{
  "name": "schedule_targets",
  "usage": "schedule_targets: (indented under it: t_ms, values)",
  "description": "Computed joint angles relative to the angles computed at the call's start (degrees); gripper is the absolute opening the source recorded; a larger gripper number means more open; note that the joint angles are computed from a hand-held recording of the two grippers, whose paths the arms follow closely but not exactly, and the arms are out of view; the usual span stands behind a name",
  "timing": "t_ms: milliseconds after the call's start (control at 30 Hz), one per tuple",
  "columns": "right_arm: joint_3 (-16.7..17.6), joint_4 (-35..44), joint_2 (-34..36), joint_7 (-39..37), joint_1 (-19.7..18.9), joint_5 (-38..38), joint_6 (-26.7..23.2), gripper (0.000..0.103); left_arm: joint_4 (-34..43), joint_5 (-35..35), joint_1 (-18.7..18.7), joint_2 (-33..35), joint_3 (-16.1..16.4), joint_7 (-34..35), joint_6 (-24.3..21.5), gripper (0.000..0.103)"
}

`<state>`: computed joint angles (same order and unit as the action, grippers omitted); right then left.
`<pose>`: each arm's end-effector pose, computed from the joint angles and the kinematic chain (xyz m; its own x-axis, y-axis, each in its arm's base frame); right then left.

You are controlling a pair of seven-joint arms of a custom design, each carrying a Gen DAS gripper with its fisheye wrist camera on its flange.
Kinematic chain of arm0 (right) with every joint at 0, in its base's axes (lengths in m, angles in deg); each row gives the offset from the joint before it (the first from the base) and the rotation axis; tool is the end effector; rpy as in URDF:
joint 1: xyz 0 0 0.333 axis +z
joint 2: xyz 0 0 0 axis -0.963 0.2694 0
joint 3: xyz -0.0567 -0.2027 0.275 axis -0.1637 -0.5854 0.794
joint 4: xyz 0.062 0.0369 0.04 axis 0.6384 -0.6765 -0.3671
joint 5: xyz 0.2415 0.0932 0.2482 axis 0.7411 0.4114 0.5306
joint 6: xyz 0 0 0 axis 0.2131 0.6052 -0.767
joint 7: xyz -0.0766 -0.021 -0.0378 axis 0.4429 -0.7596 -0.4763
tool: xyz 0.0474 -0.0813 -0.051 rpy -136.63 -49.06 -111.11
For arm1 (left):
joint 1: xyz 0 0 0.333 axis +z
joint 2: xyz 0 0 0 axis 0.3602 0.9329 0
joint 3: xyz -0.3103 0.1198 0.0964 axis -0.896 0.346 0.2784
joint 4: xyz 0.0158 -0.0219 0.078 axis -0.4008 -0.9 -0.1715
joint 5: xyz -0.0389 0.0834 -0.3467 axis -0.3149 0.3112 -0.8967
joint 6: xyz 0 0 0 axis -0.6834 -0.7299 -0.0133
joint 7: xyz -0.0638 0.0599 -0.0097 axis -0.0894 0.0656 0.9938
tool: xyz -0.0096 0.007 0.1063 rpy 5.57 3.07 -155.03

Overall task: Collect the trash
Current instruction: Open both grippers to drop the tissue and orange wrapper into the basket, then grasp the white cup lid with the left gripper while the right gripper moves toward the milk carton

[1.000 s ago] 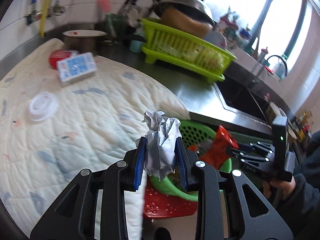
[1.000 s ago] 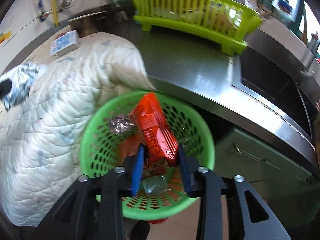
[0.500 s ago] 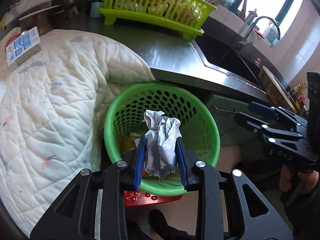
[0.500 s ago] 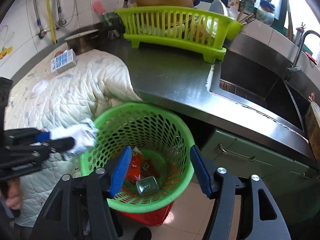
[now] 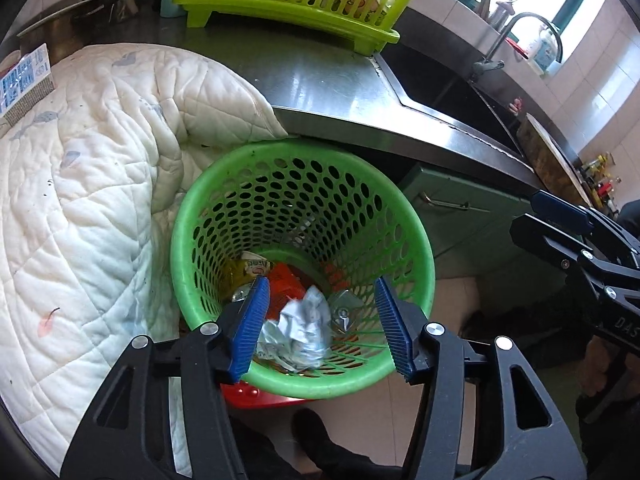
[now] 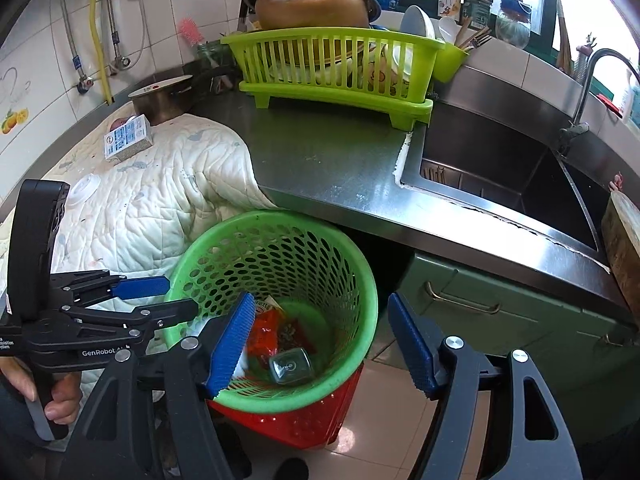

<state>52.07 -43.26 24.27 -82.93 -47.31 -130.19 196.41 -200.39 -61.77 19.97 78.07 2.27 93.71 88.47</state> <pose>0.3513 0.2839 0.5128 -0.5902 -0.8070 -0.0191 -0.6213 0.4693 -0.6275 0.5258 -0.1138 0.4539 -0.8528 -0.4245 0.3041 -0.5221 0.7010 -0.4857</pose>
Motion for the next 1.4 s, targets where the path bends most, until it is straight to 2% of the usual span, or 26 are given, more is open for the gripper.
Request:
schedule_targets:
  t_ms: [300,500,667,833,1067,1200,1400]
  values:
    - [-0.7,2.8,2.7,-1.9,-0.4,-2.4,2.5,0.071,3.3,-1.3,2.1,0.5,1.4,-0.6,-0.4,0.055]
    - [-1.9,7.5,7.2,-4.9,-0.5,-4.5,5.1,0.074,8.0,-2.3,4.7,2.8,2.4,-1.9,1.2,0.055]
    - [-3.4,12.2,11.7,-7.7,-0.3,-6.4,7.7,0.075,13.7,-2.5,7.2,6.8,2.8,-4.4,4.7,0.055]
    - [-5.1,17.8,16.4,-11.3,0.4,-6.9,9.8,0.075,22.3,-0.5,9.5,12.9,2.6,-9.4,8.3,0.062]
    - [-7.9,27.3,23.8,-17.4,1.6,-6.1,11.8,0.076,37.8,7.5,11.0,24.2,1.5,-18.7,12.5,0.074]
    - [-9.3,33.2,28.0,-21.9,2.5,-4.3,11.9,0.077,46.8,12.5,11.2,30.3,0.4,-22.7,11.5,0.076]
    - [-11.5,41.7,33.7,-27.8,4.0,-1.6,11.3,0.077,60.3,18.7,10.6,39.2,-0.9,-27.2,7.0,0.077]
